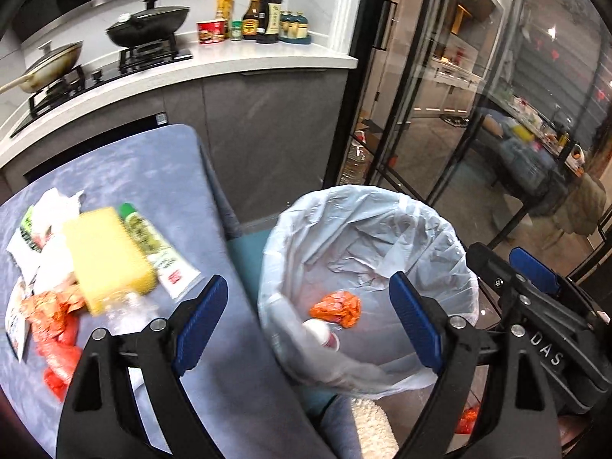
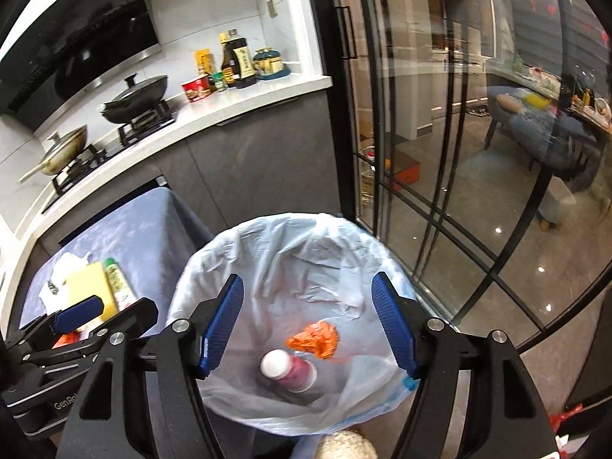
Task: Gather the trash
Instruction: 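Move the right gripper back to the table and grasp the clear plastic bag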
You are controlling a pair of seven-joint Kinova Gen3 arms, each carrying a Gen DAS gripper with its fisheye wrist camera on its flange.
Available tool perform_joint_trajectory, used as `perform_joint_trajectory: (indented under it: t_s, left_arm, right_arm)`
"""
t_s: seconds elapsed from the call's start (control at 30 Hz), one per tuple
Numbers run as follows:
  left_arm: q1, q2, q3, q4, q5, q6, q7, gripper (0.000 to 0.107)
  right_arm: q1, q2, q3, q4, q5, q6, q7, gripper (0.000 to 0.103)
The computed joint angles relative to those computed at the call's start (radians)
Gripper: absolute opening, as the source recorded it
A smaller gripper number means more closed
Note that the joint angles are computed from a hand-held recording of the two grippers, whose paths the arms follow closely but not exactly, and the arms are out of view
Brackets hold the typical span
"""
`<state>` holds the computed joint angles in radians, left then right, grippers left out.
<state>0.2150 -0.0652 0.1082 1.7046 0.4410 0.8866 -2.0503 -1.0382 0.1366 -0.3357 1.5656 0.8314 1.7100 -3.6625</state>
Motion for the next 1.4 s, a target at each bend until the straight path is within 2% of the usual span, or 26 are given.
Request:
perform_joint_trajectory:
  t_s: [0.3,0.47,0.63,0.93,1.4]
  left_arm:
    - [-0.072,-0.079,-0.081,0.050,-0.027,0.020,-0.037,0.083]
    - [-0.129,-0.093,-0.129,0.055,-0.040,0.053,-0.048,0.083]
    - [-0.175,-0.107,-0.152,0.071,-0.078,0.045,-0.056,0.083]
    - [-0.262,-0.075,-0.198,0.078,-0.087,0.069,-0.076,0.083]
    - [-0.354,-0.010,-0.204,0.078,-0.098,0.055,-0.079,0.083]
  right_arm:
    - [-0.065,0.091,0.025,-0.127,0.051,-0.010,0.096,0.067]
    - [-0.100,0.145,0.066,-0.204,0.054,-0.051,0.164,0.067]
    - [-0.128,0.203,0.109,-0.278,0.040,-0.104,0.234,0.067]
    - [-0.161,0.301,0.186,-0.404,-0.010,-0.186,0.374,0.067]
    - [-0.148,0.417,0.283,-0.534,-0.103,-0.298,0.552,0.066]
